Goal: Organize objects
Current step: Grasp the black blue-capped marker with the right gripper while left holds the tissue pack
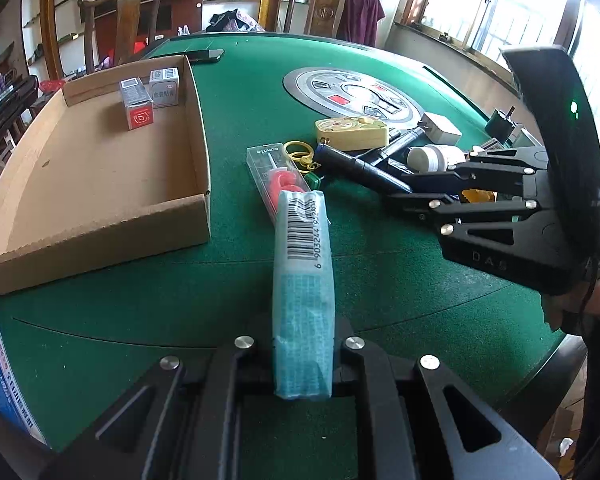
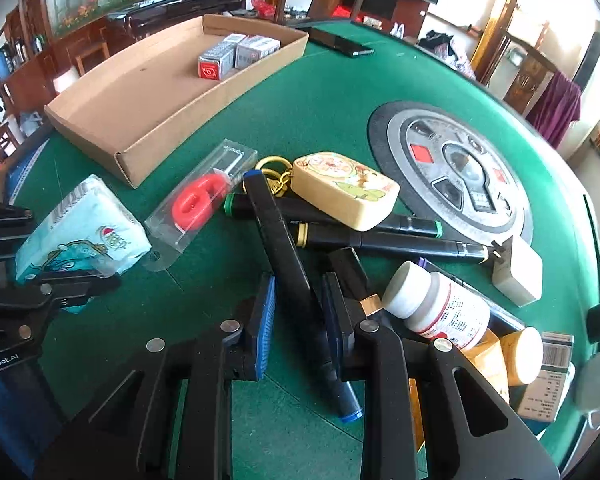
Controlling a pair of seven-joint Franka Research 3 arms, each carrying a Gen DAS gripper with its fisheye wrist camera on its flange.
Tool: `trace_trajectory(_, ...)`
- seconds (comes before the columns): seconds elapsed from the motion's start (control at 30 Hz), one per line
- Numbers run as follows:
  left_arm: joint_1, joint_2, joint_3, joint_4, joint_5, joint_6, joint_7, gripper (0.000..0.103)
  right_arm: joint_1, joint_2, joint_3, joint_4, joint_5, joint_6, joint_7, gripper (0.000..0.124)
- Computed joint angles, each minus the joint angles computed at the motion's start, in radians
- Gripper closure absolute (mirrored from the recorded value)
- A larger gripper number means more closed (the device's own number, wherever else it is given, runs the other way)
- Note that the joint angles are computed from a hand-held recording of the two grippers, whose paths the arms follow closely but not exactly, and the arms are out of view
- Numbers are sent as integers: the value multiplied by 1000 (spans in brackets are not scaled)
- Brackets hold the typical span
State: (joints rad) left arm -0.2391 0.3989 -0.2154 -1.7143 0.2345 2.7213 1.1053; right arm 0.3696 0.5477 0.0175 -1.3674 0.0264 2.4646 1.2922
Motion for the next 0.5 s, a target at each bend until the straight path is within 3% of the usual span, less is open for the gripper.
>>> trace_trajectory(0.27, 6, 7, -4, 6, -4, 7, 19, 92, -18, -58, 18, -142, 33, 160, -47, 101)
trace_trajectory(0.37, 23, 6, -20, -1, -32, 19, 47, 92, -29, -62, 26, -137, 76, 132, -30, 102)
trace_trajectory(0.43, 40, 3, -33, -11, -65, 34, 66, 92, -13, -89, 11, -176, 64, 161, 4, 110)
trace_trajectory(0.5, 53, -2, -42, -23, -90, 56, 85, 92, -21, -125, 24, -228, 89, 193, 8, 110)
